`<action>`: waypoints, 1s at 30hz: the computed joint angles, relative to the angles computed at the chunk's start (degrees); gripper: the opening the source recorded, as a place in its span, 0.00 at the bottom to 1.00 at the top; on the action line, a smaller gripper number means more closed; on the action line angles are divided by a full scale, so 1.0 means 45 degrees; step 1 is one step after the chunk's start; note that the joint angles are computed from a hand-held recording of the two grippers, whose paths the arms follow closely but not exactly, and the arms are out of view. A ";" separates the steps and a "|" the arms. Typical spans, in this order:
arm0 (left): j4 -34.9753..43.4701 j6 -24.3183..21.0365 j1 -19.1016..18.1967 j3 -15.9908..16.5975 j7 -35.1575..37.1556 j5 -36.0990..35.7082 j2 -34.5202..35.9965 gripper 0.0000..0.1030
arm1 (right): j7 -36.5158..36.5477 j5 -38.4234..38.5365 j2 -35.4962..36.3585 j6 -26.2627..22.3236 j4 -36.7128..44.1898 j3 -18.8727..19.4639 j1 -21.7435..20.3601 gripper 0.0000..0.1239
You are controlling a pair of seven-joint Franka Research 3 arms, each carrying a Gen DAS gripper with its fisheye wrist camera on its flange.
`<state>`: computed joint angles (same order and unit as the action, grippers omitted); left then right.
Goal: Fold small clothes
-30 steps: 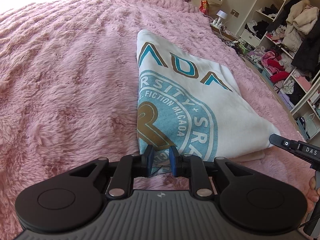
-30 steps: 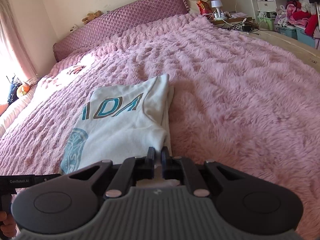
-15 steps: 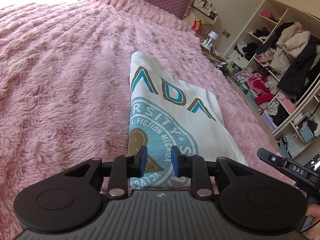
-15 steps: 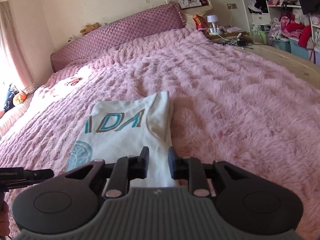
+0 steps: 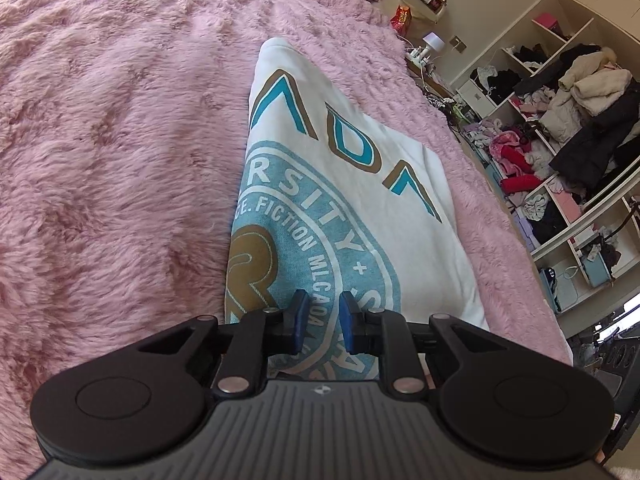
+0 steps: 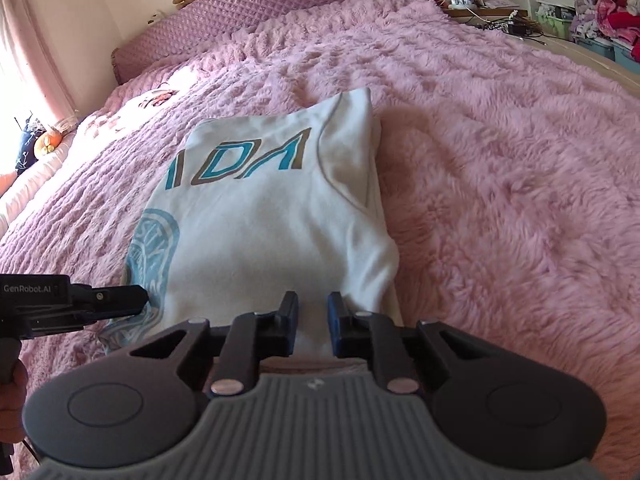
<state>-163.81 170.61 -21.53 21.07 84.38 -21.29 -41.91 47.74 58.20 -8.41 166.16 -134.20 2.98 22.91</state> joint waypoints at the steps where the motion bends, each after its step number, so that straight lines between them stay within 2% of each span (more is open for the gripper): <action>1: 0.0057 -0.0029 -0.0022 0.0050 0.0030 -0.0018 -0.0075 0.24 | 0.0141 -0.0015 -0.0055 -0.0109 0.0008 -0.0024 -0.0034 0.07; 3: 0.0188 0.0137 -0.0310 0.0353 0.0300 -0.0091 -0.0207 0.25 | -0.0143 0.0551 -0.0220 -0.0079 0.0070 -0.0114 0.0078 0.13; 4: 0.0282 0.0287 -0.0525 0.0523 0.0466 -0.0117 -0.0217 0.26 | -0.0986 0.1467 -0.0282 0.0158 0.0165 -0.0226 0.0299 0.19; 7: 0.0594 0.0736 -0.1135 0.0882 0.0781 -0.0143 0.0000 0.26 | -0.4034 0.4676 -0.0061 0.0643 0.0950 -0.0401 0.0735 0.24; 8: 0.0741 0.0938 -0.1334 0.0956 0.0832 -0.0112 0.0211 0.26 | -0.4410 0.5019 0.0162 0.0658 0.1299 -0.0299 0.0648 0.25; 11: 0.1313 0.1583 -0.1887 0.1371 0.0956 0.0029 0.0986 0.26 | -0.4507 0.4905 0.1023 0.1138 0.2310 0.0145 0.0352 0.25; 13: 0.1752 0.1886 -0.2293 0.1914 0.0926 0.0113 0.1447 0.27 | -0.2973 0.3248 0.1632 0.1327 0.2886 0.0339 0.0062 0.25; 14: 0.1965 0.1892 -0.2381 0.2163 0.0839 0.0121 0.1620 0.28 | -0.2715 0.3103 0.1793 0.1011 0.3113 0.0340 -0.0103 0.26; 16: 0.2242 0.1778 -0.2377 0.2514 0.0839 0.0232 0.1840 0.28 | -0.2433 0.3205 0.2116 0.0027 0.3647 0.0248 -0.0552 0.34; 18: 0.2338 0.1487 -0.1678 0.2325 0.0995 0.0576 0.2060 0.30 | -0.2974 0.3782 0.2388 -0.1138 0.4089 0.0129 -0.1098 0.36; 20: 0.2309 0.1156 -0.1622 0.2696 0.1445 0.0517 0.1960 0.31 | -0.3017 0.3741 0.2642 -0.2421 0.4389 -0.0012 -0.1642 0.38; 22: 0.2318 0.0867 -0.2378 0.3762 0.2076 -0.0034 0.1618 0.31 | -0.2495 0.3553 0.3057 -0.4063 0.4790 -0.0192 -0.2263 0.38; 24: 0.2393 0.0535 -0.3930 0.5658 0.3125 -0.1116 0.0829 0.32 | -0.1885 0.3507 0.3546 -0.5686 0.5204 -0.0287 -0.2874 0.39; 26: 0.2454 0.0272 -0.4748 0.6695 0.3747 -0.1804 0.0417 0.34 | -0.1315 0.3518 0.4105 -0.7177 0.5590 -0.0291 -0.3427 0.39; 27: 0.2439 0.0304 -0.4958 0.6941 0.3942 -0.2071 0.0409 0.36 | -0.1174 0.3566 0.4275 -0.7479 0.5670 -0.0224 -0.3593 0.39; 28: 0.2487 0.0369 -0.5205 0.7196 0.4124 -0.2329 0.0516 0.42 | -0.1076 0.3672 0.4419 -0.7589 0.5693 -0.0143 -0.3706 0.40; 30: 0.2603 0.0497 -0.5870 0.7802 0.4615 -0.2757 0.0383 0.45 | -0.1082 0.3962 0.4652 -0.7884 0.5752 0.0015 -0.3910 0.42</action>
